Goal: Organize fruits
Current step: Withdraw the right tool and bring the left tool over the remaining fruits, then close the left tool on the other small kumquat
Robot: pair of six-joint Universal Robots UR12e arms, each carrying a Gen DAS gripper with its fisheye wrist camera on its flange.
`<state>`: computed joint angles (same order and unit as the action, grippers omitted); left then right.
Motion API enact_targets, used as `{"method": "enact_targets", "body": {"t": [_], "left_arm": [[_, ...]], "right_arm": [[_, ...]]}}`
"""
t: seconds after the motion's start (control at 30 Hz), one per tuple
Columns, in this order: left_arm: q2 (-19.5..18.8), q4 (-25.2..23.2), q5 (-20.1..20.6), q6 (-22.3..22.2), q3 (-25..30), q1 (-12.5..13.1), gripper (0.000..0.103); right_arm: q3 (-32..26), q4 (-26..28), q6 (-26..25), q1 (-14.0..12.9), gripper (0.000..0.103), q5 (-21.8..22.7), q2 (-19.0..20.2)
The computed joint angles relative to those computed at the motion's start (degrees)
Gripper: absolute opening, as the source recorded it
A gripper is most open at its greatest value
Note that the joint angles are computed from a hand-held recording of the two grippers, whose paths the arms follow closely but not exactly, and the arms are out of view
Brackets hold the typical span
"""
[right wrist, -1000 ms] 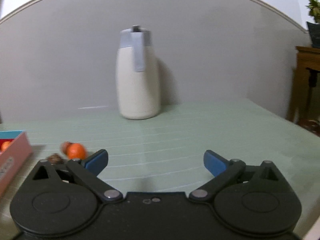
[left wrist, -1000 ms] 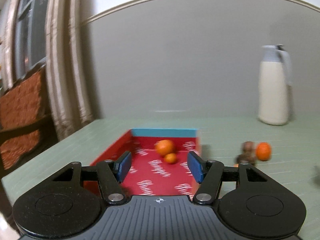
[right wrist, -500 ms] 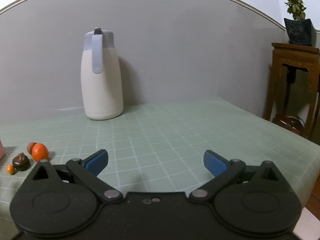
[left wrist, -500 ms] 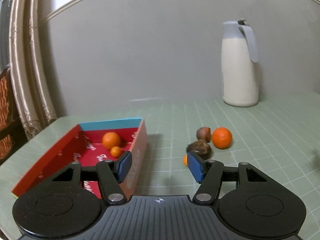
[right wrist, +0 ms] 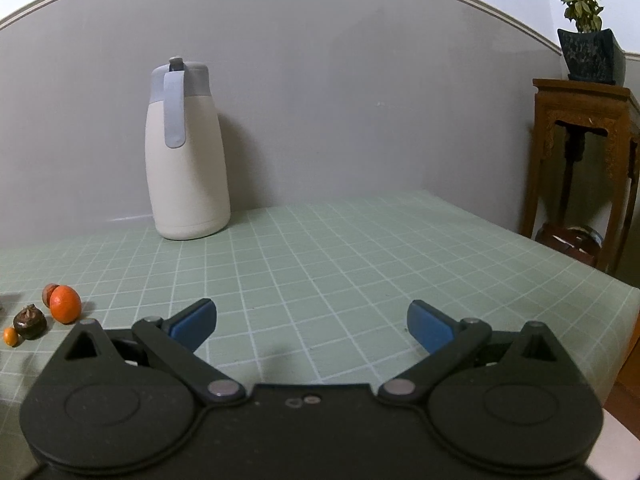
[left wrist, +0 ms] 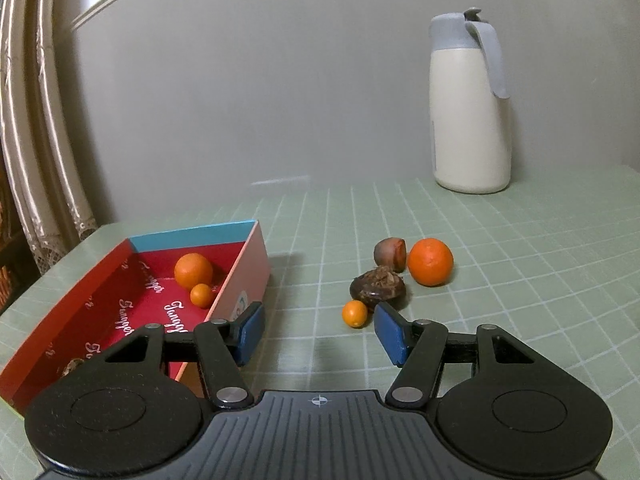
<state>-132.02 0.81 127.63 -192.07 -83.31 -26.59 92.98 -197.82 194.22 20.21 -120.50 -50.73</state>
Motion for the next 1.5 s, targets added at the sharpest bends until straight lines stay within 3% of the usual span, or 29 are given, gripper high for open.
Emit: {"method": "enact_targets", "body": {"t": [0.47,0.6,0.77,0.97,1.1,1.27,1.5], "left_arm": [[-1.1,-4.4,-4.0,-0.3,2.4,0.9,0.061],[-1.3,-6.6,-6.5,-0.5,3.3,1.4,0.041],[-1.4,-9.9,-8.5,-1.9,4.1,2.0,0.041],[-1.8,-10.3,-8.4,-1.2,4.9,2.1,0.040],[-1.8,-9.8,-9.2,-0.4,4.9,2.1,0.026],[-2.0,-10.0,-8.4,-0.3,5.1,1.9,0.018],[-1.8,-8.7,-8.8,-0.4,4.6,2.0,0.018]], "right_arm": [[0.3,-0.8,0.1,-0.3,0.102,3.9,-0.4],[0.0,-1.3,-0.7,-0.2,0.102,4.4,-0.3],[0.2,-1.4,-0.2,-0.4,0.102,4.5,-0.4],[0.5,-1.2,0.6,-0.5,0.102,4.8,-0.5],[0.5,-0.8,0.6,-0.5,0.102,5.1,-0.6],[0.5,-0.6,0.5,-0.6,0.102,5.5,-0.6],[0.6,-0.6,0.4,-0.6,0.102,5.7,-0.6]]}}
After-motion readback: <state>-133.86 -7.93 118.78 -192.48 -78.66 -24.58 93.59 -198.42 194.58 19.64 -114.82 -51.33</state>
